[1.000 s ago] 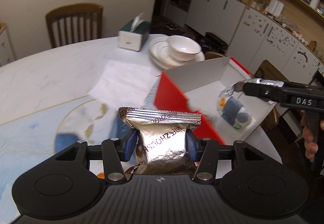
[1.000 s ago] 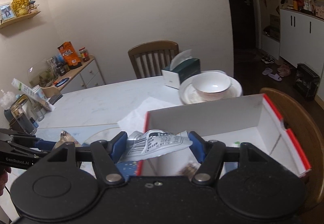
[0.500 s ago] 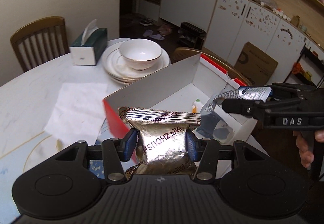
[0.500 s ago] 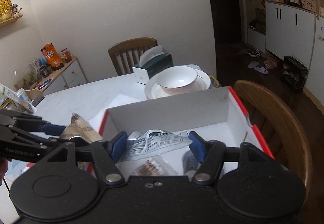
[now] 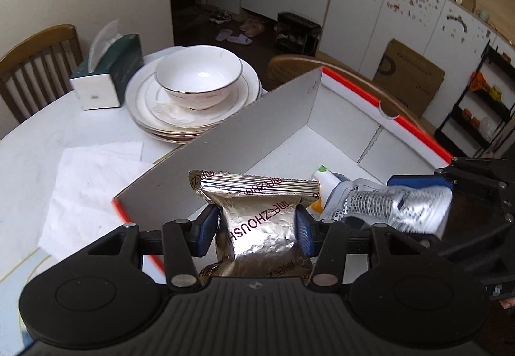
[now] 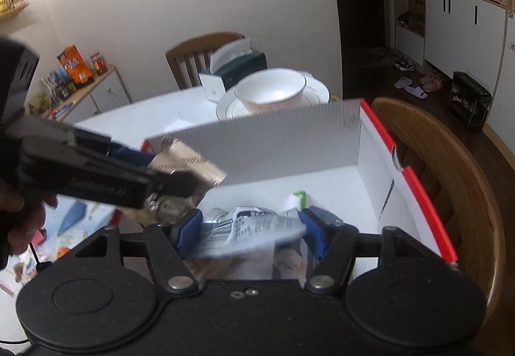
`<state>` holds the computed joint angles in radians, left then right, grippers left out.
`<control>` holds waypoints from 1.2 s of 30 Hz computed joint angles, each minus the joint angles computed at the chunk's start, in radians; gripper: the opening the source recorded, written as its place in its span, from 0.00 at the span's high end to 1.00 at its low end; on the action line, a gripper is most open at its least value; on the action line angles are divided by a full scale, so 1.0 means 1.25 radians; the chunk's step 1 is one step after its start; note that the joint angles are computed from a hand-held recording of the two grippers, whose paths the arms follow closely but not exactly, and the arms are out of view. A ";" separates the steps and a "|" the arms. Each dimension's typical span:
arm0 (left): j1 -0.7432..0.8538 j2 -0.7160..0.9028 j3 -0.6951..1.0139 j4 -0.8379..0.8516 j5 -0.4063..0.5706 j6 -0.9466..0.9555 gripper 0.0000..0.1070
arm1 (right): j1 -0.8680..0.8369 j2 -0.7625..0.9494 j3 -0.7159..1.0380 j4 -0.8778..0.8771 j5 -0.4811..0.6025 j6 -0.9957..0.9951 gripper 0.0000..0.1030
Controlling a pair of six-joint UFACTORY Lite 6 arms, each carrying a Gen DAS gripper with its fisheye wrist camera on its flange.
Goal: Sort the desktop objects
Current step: 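Carry the snack pouch and sachet into the red box and open both tools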
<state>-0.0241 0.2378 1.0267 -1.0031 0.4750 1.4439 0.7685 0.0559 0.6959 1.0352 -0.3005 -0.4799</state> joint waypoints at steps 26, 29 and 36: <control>-0.065 0.184 0.156 0.242 -0.013 -0.238 0.55 | 0.001 0.135 0.074 0.050 0.042 -0.097 0.36; -0.049 0.171 0.139 0.198 0.002 -0.192 0.52 | 0.001 0.136 0.078 0.061 0.045 -0.113 0.36; -0.014 0.100 0.072 0.084 0.040 -0.072 0.42 | 0.014 0.101 0.057 0.093 0.029 -0.133 0.27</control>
<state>-0.0421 0.3633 1.1170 -0.8984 0.5249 1.3541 0.7860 0.1817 0.7669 1.1510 -0.2637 -0.6459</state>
